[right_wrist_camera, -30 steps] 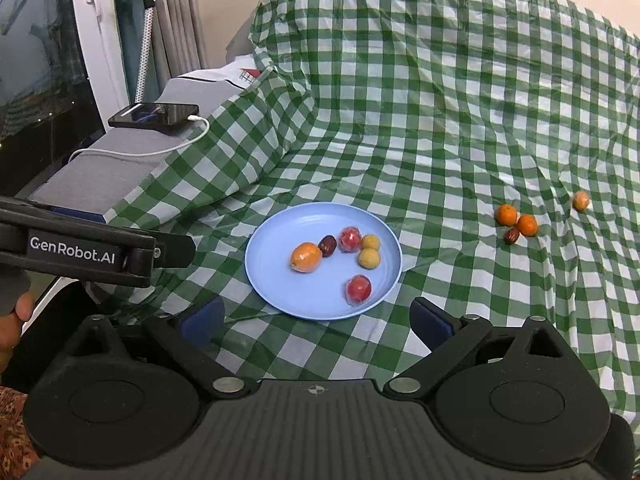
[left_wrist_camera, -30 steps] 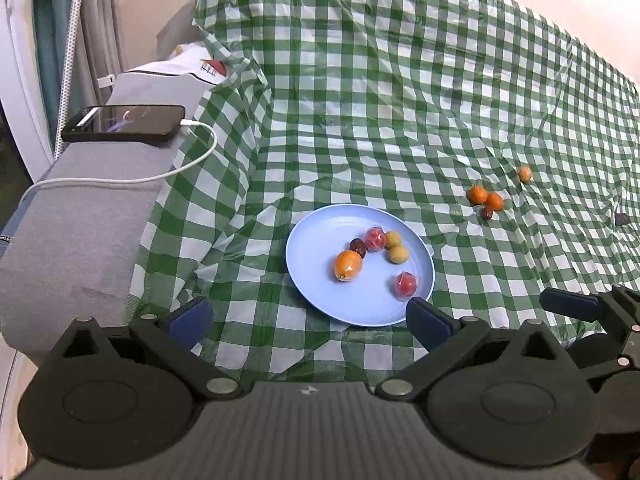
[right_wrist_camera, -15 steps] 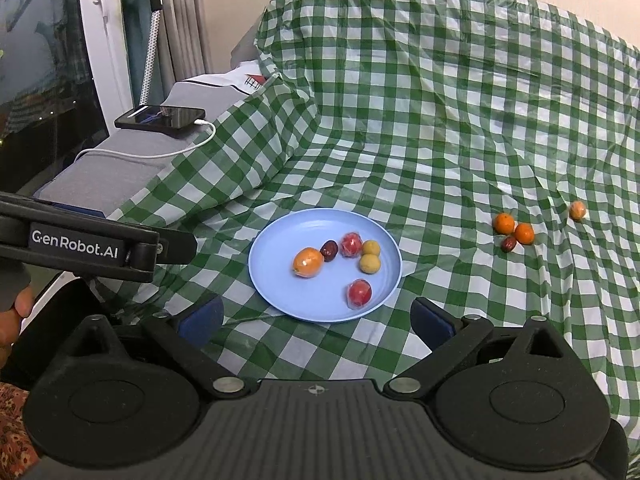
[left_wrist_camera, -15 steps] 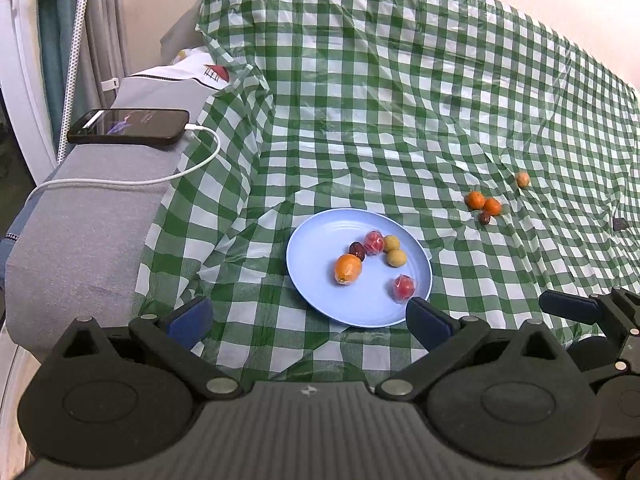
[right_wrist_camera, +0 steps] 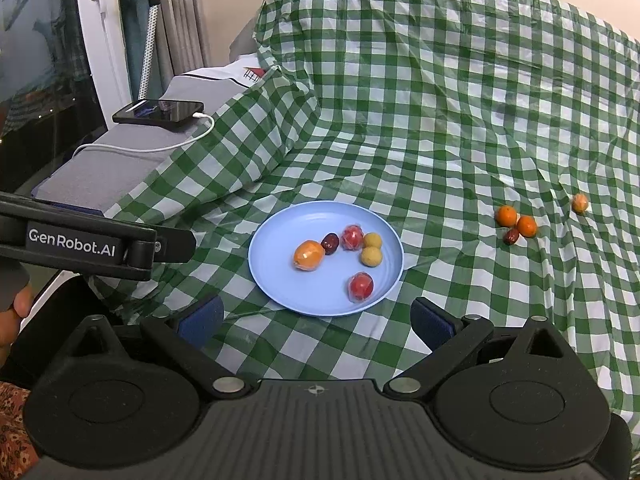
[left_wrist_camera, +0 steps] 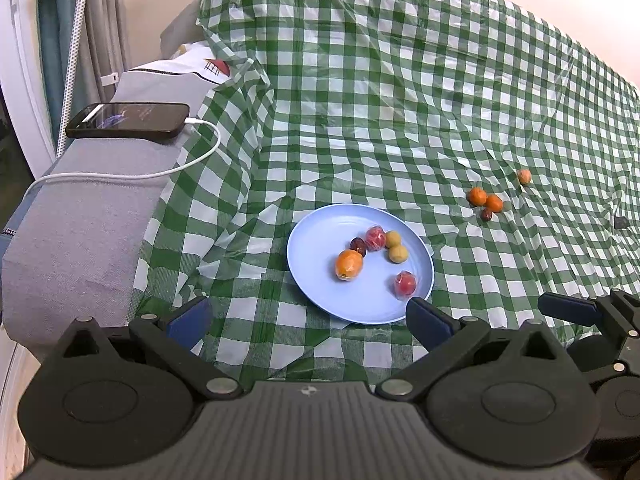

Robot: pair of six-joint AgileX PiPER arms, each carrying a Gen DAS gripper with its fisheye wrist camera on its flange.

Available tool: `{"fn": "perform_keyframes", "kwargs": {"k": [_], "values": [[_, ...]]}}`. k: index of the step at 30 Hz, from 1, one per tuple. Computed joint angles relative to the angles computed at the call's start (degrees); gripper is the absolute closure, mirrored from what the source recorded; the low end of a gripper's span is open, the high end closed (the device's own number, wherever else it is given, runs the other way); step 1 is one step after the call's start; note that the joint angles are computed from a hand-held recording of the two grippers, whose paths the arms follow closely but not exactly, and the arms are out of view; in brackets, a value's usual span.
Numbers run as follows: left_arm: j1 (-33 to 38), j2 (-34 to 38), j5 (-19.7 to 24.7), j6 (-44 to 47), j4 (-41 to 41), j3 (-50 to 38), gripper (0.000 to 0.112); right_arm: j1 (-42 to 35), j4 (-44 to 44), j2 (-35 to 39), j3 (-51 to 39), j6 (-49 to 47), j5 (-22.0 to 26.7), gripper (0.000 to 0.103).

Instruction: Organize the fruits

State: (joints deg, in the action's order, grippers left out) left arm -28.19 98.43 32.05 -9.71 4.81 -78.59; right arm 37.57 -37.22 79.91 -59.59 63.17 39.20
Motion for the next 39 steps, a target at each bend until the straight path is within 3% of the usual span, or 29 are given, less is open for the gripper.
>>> {"fn": "perform_keyframes", "kwargs": {"k": [19, 30, 39], "values": [[0.1, 1.9, 0.7, -0.1, 1.1, -1.1, 0.010, -2.3, 2.8, 1.0, 0.4, -1.7, -2.2, 0.004], [-1.6, 6.7, 6.2, -2.5, 4.5, -7.7, 0.010, -6.8, 4.5, 1.2, 3.2, -0.7, -5.8, 0.004], [-4.3, 15.3, 12.6, -1.7, 4.3, -20.6, 0.010, -14.2, 6.5, 0.8, 7.1, -1.2, -8.8, 0.004]]}}
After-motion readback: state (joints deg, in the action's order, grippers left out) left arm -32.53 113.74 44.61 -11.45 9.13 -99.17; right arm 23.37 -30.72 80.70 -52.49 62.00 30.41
